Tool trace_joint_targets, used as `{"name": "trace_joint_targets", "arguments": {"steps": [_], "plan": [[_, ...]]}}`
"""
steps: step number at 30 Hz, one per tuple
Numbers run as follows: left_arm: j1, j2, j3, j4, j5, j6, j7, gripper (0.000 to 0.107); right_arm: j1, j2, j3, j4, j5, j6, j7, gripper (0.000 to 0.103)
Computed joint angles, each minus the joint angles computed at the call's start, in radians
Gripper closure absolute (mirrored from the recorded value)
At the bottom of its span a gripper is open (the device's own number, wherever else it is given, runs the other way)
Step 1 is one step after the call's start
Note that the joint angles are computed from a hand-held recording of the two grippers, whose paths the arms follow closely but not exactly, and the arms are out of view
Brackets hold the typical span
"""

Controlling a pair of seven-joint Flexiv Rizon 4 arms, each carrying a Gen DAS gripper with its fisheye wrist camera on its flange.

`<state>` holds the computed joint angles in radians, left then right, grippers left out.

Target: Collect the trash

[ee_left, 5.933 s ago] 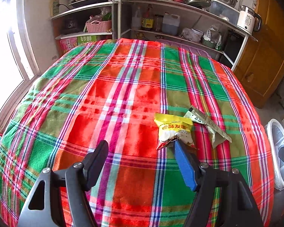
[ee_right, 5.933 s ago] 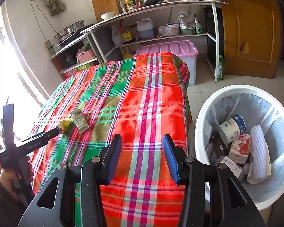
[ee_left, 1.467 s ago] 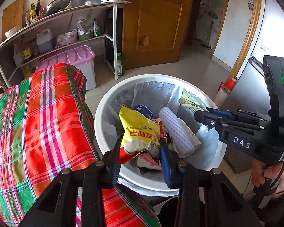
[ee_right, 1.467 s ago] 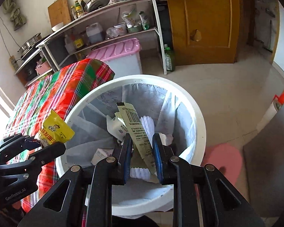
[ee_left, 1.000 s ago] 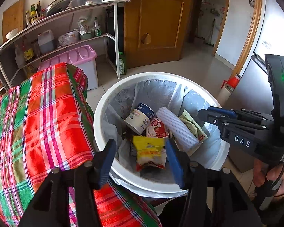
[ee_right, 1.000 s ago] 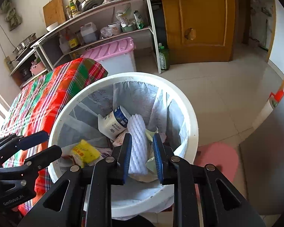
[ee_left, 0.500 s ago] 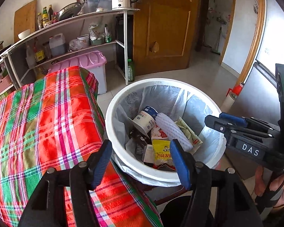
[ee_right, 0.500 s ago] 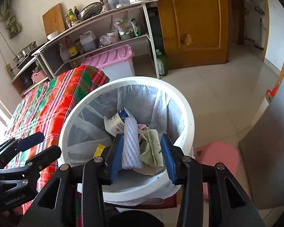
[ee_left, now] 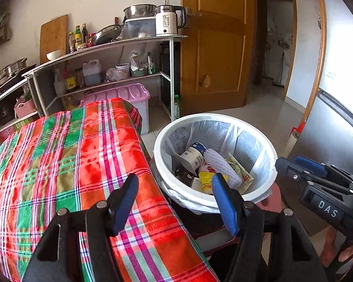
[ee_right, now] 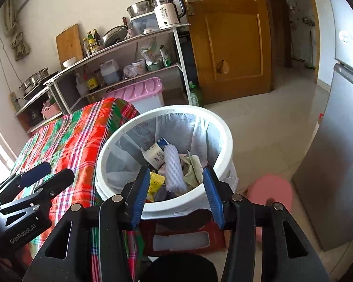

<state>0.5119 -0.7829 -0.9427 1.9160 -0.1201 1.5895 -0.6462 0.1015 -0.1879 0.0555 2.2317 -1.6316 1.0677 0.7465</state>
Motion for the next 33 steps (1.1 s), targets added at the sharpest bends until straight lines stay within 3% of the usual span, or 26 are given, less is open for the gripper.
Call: {"name": "trace_joint_targets", "arguments": {"steps": [10, 14, 19, 33], "plan": [[0.125, -0.013, -0.097, 0.094, 0.077, 0.066, -0.069, 0.04, 0.135, 0.051, 0.071, 0.04, 0.107, -0.284, -0.014, 0.055], [0.147, -0.017, -0.102, 0.123, 0.148, 0.129, -0.107, 0.039, 0.152, 0.053, 0.072, 0.048, 0.085, -0.275, 0.032, 0.055], [0.167, -0.023, -0.105, 0.131, 0.212, 0.134, -0.136, 0.039, 0.176, 0.054, 0.08, 0.05, 0.107, -0.309, 0.037, 0.055], [0.174, -0.021, -0.103, 0.13, 0.218, 0.109, -0.158, 0.039, 0.184, 0.065, 0.081, 0.058, 0.101, -0.325, 0.049, 0.055]]}}
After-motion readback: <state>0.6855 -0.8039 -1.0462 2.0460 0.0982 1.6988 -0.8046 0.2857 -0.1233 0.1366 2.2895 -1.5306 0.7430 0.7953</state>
